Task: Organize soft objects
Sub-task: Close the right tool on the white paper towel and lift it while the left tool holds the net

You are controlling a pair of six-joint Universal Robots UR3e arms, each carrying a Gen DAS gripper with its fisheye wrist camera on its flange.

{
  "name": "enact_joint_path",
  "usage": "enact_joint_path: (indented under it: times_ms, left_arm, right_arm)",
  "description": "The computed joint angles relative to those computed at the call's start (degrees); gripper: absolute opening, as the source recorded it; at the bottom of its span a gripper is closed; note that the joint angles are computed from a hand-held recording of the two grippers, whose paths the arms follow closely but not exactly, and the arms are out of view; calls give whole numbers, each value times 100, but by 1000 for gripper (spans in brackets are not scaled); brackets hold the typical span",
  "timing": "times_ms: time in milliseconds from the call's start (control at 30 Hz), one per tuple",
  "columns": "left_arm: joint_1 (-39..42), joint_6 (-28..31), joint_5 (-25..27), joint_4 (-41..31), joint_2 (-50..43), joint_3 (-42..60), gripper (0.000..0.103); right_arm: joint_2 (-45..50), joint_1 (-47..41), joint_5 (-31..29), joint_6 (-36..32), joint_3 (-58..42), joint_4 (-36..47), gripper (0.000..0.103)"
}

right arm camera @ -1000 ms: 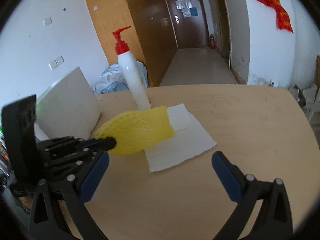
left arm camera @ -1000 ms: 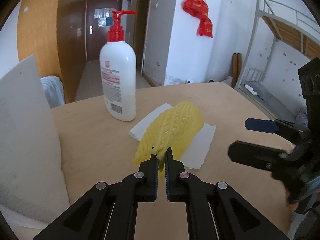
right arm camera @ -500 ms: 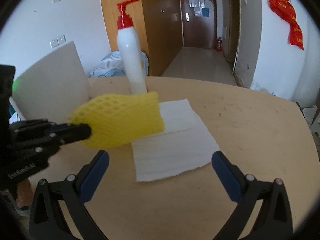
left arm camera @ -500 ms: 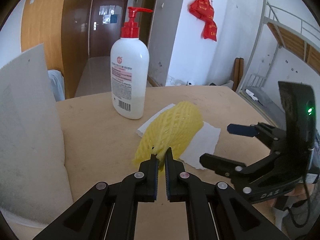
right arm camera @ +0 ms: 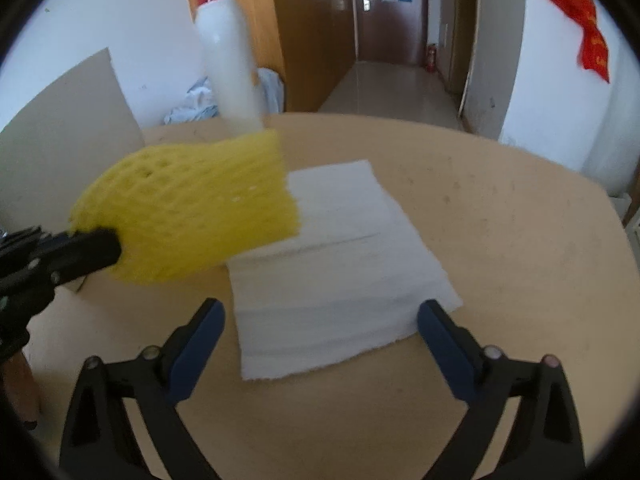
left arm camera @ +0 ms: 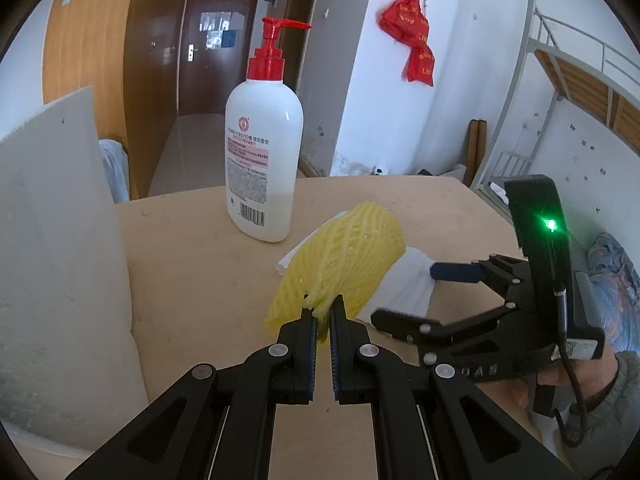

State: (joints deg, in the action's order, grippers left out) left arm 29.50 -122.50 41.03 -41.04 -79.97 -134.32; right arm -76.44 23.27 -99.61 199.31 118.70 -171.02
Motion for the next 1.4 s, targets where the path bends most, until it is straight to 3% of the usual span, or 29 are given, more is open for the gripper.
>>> enact_joint_path:
  times_ms: [633,733,867,967,1233,1333,1400]
  left_arm:
    - [330,145,-185,-544,198,120,6]
    - [363,211,-199,-603,251,92,6]
    - [378,226,-229,-571,230,96,6]
    - [397,276,-245,-654,278,83,6]
    - [460,486,-259,-948,597,-4,6]
    - [681,866,-358,-1602,1137,-49,6]
    - [1019,1463,-534,-2709,1706,8,6]
  right_arm:
    - [478,119,-439,-187,-846,944,96]
    - [415,104,-576,-6,-927,1120,80]
    - [220,-17,-617,2,-954,1465,34]
    - [66,147,-752,133,-999,1889,10]
    - [-778,467,-823,771,-249,1740,9]
    - [-1146,615,-947,1017,-118,1839,9]
    - [-1233,693,-982,1062,-68,1836,9]
